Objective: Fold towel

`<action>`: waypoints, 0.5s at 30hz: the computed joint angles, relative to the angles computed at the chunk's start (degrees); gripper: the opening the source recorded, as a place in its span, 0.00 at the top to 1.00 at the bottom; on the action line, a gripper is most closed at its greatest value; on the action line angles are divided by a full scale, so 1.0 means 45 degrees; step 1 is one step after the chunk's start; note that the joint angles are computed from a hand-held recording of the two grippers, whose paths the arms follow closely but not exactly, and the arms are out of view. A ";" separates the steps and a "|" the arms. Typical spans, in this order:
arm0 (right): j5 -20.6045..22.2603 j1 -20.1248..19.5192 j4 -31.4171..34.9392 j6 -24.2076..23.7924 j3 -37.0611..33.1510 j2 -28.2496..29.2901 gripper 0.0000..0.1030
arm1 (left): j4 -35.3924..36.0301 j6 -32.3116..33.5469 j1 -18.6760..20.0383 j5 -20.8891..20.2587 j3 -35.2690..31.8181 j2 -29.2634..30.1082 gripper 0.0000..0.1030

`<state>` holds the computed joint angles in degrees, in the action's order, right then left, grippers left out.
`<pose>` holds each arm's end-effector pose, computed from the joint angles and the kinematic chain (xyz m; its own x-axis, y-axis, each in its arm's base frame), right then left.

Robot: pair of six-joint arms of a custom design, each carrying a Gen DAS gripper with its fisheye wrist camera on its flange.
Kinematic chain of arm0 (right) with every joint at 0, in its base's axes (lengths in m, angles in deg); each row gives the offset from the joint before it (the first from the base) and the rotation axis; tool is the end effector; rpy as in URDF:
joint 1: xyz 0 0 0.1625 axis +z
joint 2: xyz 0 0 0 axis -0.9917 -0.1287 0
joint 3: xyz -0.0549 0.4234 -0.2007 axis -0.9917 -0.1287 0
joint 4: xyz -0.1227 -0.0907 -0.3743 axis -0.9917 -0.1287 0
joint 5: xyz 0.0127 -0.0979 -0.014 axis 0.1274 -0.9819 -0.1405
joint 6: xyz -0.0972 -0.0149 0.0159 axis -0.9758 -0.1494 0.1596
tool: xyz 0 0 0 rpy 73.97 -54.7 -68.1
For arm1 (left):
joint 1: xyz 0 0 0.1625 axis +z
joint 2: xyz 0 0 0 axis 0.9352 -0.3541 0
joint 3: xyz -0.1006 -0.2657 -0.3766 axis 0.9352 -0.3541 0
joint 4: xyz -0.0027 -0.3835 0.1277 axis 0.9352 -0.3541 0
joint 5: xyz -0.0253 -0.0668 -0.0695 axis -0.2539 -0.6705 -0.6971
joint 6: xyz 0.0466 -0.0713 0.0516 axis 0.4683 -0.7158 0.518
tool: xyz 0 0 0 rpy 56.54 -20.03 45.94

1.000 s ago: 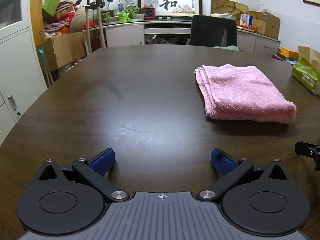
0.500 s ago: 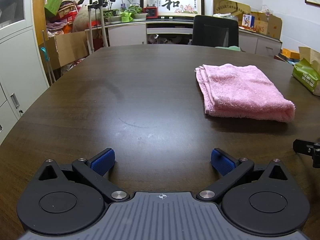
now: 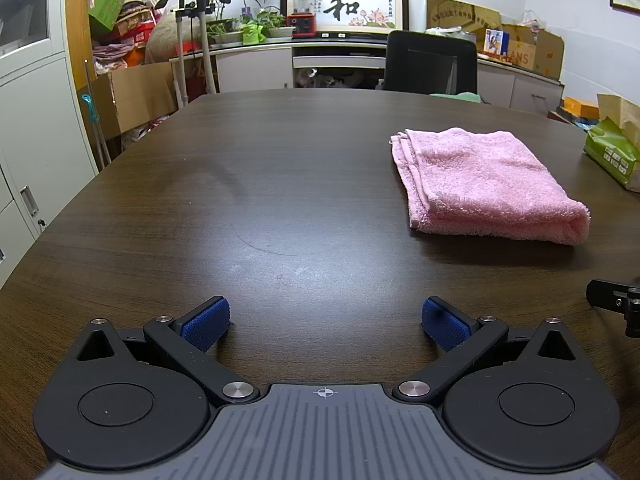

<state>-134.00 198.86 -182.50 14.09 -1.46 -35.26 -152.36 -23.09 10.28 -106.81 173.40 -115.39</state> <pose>0.3754 -0.6402 -0.0664 -0.7173 0.1319 0.6841 -0.4587 0.6497 -0.6062 0.0617 -0.6700 0.3642 -0.6806 0.1971 -0.7056 0.6369 0.6353 -0.4368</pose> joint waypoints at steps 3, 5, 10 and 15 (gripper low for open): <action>-0.0035 0.0024 0.0013 0.0037 -0.0021 0.0023 0.00 | -0.0002 0.0000 0.0002 -0.0001 -0.0001 0.0003 0.00; -0.0042 0.0028 0.0019 0.0047 -0.0023 0.0024 0.00 | 0.0000 -0.0006 0.0003 -0.0008 -0.0001 0.0004 0.00; -0.0059 0.0035 0.0008 0.0068 -0.0004 0.0019 0.00 | 0.0006 -0.0012 0.0008 -0.0020 -0.0007 0.0006 0.00; -0.0074 0.0042 0.0015 0.0082 0.0003 0.0012 0.00 | 0.0032 -0.0005 0.0016 -0.0035 -0.0016 -0.0006 0.00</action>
<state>-134.34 199.06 -182.43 14.46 -1.45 -35.21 -152.21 -23.11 10.35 -106.97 173.33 -115.42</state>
